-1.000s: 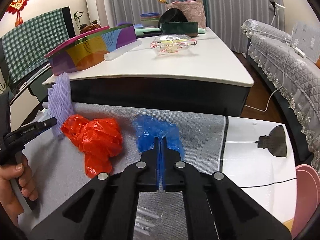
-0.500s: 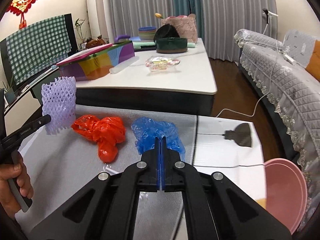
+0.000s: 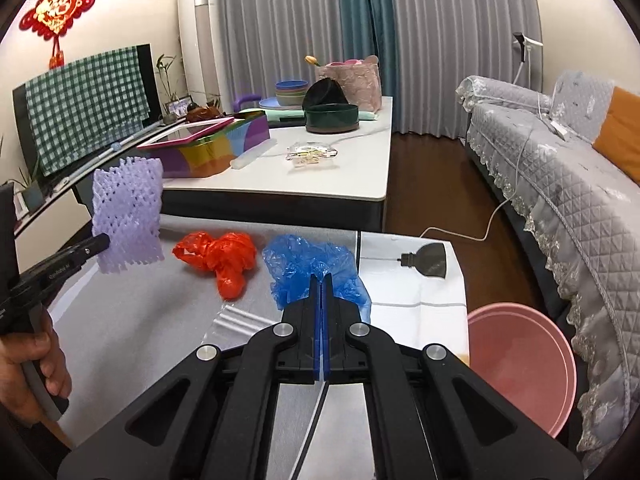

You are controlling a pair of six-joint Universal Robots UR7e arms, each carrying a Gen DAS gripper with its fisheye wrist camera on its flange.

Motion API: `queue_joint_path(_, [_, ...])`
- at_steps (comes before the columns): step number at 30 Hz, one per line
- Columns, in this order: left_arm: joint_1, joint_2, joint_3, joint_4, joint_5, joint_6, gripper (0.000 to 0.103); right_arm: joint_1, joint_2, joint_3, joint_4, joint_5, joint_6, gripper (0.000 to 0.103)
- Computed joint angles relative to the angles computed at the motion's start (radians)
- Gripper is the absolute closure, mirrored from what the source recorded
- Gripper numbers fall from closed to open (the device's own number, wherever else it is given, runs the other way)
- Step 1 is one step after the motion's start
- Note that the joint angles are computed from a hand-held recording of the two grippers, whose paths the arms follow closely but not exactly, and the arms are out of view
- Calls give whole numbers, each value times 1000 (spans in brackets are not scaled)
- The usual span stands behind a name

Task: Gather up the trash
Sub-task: 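Carry the purple foam net and blue bag over the pink bucket with both grippers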

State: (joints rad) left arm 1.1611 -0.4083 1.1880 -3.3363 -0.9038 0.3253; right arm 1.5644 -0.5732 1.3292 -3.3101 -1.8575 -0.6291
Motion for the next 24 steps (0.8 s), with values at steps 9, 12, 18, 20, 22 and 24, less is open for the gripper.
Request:
queue_joint_path(9, [-31, -18, 119, -35, -15, -12, 92, -40, -65, 127, -76, 29, 31, 102])
queue_joint_path(12, [-40, -13, 138, -47, -17, -12, 92, -46, -81, 155, -108, 42, 25, 102])
queue_joint_path(18, [-55, 2, 156, -42, -13, -30, 92, -69, -111, 196, -145, 54, 47, 102])
queue_joint_path(20, [-59, 7, 156, -38, -17, -35, 92, -75, -121, 206, -158, 54, 51, 102])
queue_joint_path(22, [-64, 15, 153, -38, -19, -30, 92, -81, -129, 216, -175, 54, 50, 102])
queue_joint_path(24, [-69, 23, 149, -36, -23, -27, 92, -87, -138, 225, -184, 55, 53, 102])
